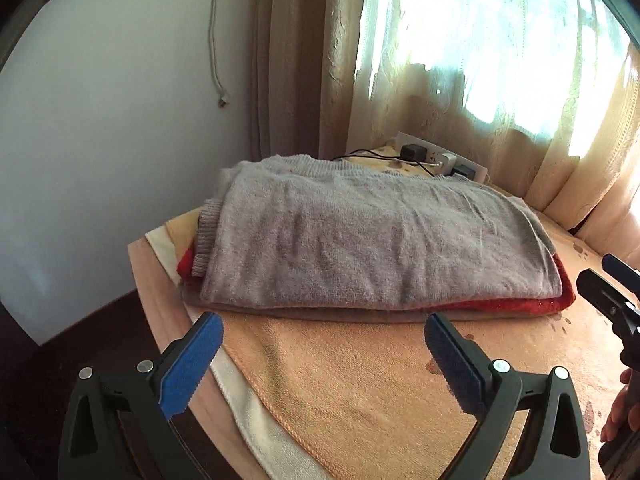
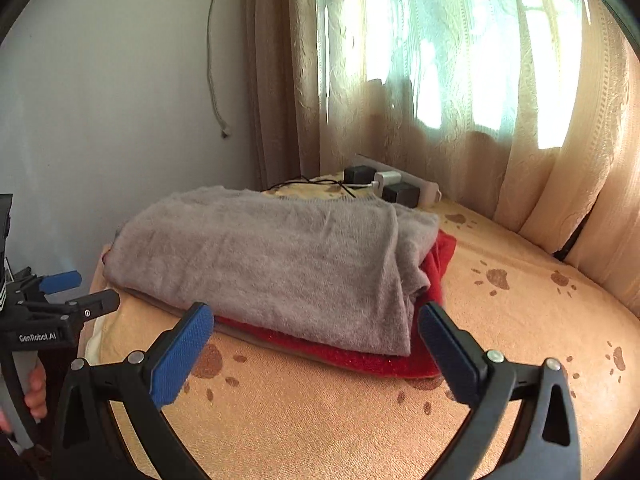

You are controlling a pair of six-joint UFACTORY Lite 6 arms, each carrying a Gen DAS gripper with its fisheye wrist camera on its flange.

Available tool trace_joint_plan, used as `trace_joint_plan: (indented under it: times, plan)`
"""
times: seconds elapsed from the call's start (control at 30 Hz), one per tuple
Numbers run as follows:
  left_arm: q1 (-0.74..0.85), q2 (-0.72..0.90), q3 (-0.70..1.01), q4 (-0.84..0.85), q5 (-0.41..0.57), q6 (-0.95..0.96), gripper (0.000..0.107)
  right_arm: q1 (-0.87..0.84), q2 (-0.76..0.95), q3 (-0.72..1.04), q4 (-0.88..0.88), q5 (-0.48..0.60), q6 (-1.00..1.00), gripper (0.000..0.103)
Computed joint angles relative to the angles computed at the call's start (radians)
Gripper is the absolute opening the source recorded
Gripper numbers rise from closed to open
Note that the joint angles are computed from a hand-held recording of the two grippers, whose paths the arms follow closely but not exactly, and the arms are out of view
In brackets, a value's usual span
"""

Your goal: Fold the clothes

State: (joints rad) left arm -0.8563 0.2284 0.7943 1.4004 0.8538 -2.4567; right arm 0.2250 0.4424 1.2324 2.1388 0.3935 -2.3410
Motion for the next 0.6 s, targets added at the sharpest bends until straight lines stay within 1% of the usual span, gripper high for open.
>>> trace_joint_plan:
  times: [0.1,0.23,0.3,0.37,0.4,0.5,0.6]
  plan:
    - [-0.044,-0.012,0.036,-0.058,0.075,0.058,0.102,0.021,-0.059,-0.060,0.079,0.000,-0.050,0.103]
    - [-0.084,-0.048,0.035,-0.077,0.099,0.062,0.102,0.046,-0.098,-0.099,0.103,-0.007,-0.071,0.103]
    - [-0.097,-0.024,0.064,-0.123,0.143,0.091,0.102,0.057,-0.116,-0.120,0.119,-0.004,-0.090,0.103]
    - [-0.101,0.048,0.124,-0.197,0.226,0.138,0.102,0.069,-0.120,-0.132,0.138,-0.005,-0.111,0.103]
    - [-0.093,0.068,0.141,-0.222,0.243,0.160,0.102,0.075,-0.119,-0.136,0.142,-0.007,-0.117,0.103]
    - [-0.095,0.049,0.111,-0.216,0.223,0.143,0.102,0.088,-0.101,-0.133,0.161,-0.022,-0.141,0.103]
    - [-0.104,0.009,0.071,-0.181,0.195,0.100,0.102,0.088,-0.085,-0.124,0.128,-0.022,-0.103,0.103]
